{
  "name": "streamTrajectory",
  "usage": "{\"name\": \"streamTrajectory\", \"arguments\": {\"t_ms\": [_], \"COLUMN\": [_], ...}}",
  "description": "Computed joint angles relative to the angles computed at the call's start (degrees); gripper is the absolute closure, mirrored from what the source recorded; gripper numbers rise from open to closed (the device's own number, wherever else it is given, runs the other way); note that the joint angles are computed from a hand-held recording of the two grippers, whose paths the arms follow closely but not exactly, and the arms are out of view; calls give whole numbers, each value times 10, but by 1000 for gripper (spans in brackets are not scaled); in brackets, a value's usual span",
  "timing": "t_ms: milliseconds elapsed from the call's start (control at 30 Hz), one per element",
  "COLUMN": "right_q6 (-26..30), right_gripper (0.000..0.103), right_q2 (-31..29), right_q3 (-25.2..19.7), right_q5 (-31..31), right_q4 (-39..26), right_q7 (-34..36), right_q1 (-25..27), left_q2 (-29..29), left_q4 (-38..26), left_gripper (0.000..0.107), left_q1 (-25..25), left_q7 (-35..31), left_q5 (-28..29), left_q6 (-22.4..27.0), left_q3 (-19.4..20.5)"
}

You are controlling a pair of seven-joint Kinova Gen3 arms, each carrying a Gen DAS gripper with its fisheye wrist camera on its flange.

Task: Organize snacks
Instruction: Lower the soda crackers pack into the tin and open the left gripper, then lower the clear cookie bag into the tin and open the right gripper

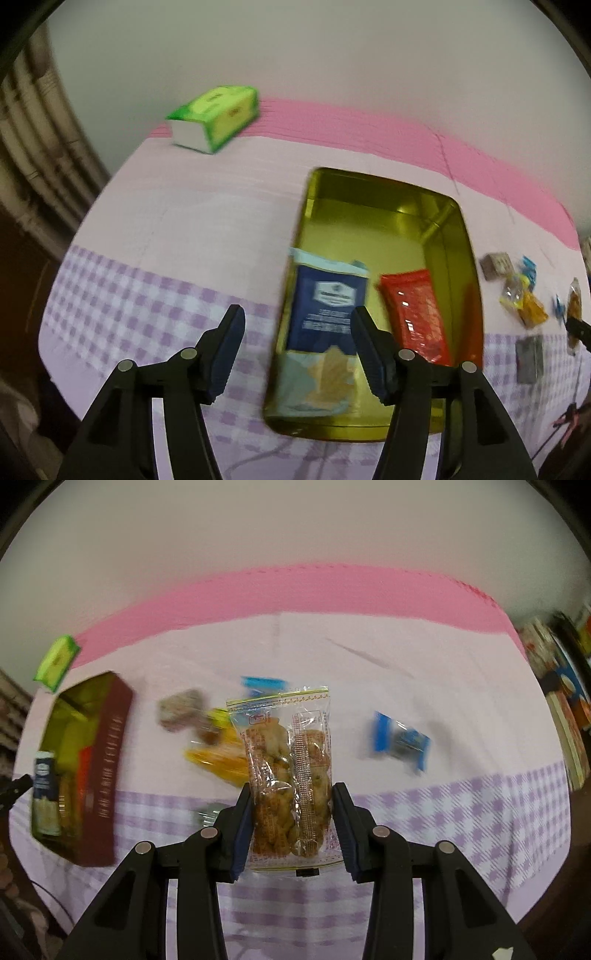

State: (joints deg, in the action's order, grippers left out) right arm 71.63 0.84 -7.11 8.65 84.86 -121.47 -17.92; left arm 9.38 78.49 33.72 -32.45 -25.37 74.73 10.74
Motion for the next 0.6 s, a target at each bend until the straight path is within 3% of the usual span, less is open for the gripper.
{"name": "streamTrajectory", "arguments": {"t_ms": [300, 600], "right_q6": [4, 10], "right_gripper": [65, 65], "right_q2": [57, 135], "right_q3": [-30, -31], "right_q5": [-29, -45], "right_q4": [-95, -159], "right_q7": [8, 18], "right_q1": [-67, -139], "left_q2": [-33, -61], "left_q4": [49, 86], "left_gripper": [47, 47], "left_q1": [-11, -36], "left_q7": [60, 101], "left_q5": [-13, -12], "left_q6": [24, 24], "left_q3": [4, 21]}}
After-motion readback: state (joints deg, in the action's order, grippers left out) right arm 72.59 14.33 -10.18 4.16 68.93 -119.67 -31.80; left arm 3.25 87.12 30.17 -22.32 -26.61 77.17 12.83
